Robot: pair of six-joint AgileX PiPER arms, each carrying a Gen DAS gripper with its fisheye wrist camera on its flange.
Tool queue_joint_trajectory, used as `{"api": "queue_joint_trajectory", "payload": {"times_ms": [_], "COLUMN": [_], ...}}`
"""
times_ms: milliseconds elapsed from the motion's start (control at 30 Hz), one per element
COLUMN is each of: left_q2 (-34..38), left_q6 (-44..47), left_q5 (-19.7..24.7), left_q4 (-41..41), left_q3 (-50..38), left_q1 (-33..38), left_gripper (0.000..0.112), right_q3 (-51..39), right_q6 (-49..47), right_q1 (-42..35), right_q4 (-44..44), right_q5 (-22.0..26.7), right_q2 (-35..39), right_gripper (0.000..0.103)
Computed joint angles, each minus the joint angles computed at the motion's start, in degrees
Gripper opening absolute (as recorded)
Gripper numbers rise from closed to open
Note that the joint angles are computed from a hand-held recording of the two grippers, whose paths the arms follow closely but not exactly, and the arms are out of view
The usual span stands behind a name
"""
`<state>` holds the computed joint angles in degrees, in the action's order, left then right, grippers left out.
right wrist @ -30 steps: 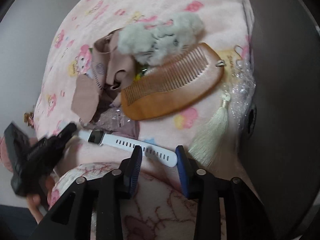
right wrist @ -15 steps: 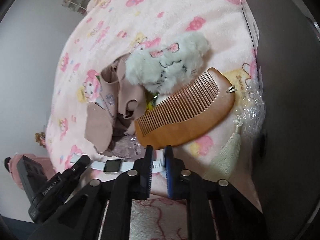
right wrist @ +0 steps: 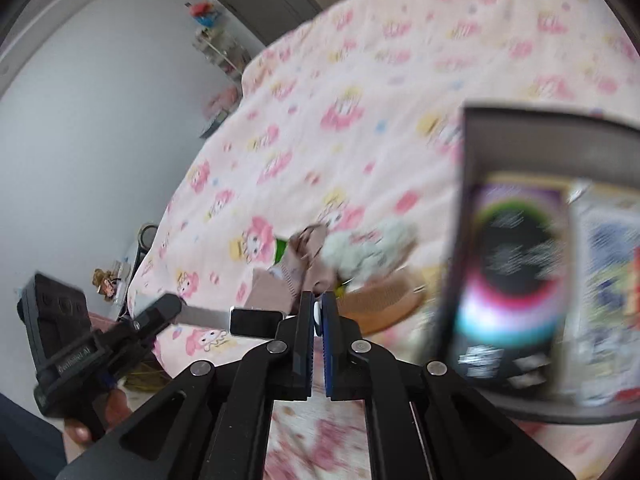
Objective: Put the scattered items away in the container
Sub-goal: 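Carry the white smartwatch into the open black box with the left gripper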
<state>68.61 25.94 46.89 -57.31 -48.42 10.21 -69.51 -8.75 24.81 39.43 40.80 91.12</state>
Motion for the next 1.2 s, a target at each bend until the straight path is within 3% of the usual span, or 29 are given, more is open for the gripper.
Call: {"api": "queue_joint_trajectory", "payload": {"times_ms": [100, 200, 433, 600, 833, 900, 1000, 1200], "left_q2": [7.3, 15.6, 35.7, 50.4, 70.1, 69.8, 68.3, 66.9], "left_q6": [-3.3, -10.5, -30.1, -40.7, -49.3, -49.3, -47.4, -45.4], "left_q5": [-5.6, -9.5, -9.9, -2.7, 13.9, 12.5, 9.3, 9.2], "left_q4": [0.3, 6.1, 22.4, 32.3, 38.1, 37.9, 31.2, 28.2], "left_q3": [-7.0, -16.5, -42.2, -61.8, -91.0, -89.4, -82.1, -76.0], "left_q1": [-11.9, -22.4, -35.4, -38.9, -39.8, -39.6, -37.2, -34.3], "left_gripper": [0.006, 0.006, 0.006, 0.006, 0.006, 0.006, 0.007, 0.010], "right_q3": [0.5, 0.4, -4.6, -8.7, -13.8, -15.0, -13.4, -11.9], "right_q6": [-0.3, -1.6, -13.0, -15.9, -17.9, -17.8, -16.3, -11.4], "right_q1": [-6.2, -12.1, -28.2, -33.9, -35.6, -35.6, -34.8, -33.7], "right_q4": [-3.7, -7.1, -9.0, -9.3, -8.6, -8.9, -10.9, -15.4], "right_q5": [2.4, 4.8, 10.1, 9.1, 9.1, 9.6, 7.9, 4.0], "right_q2": [-3.7, -5.8, -2.5, 5.2, 13.4, 15.1, 16.3, 15.9], "right_gripper": [0.002, 0.002, 0.002, 0.002, 0.002, 0.002, 0.003, 0.004]}}
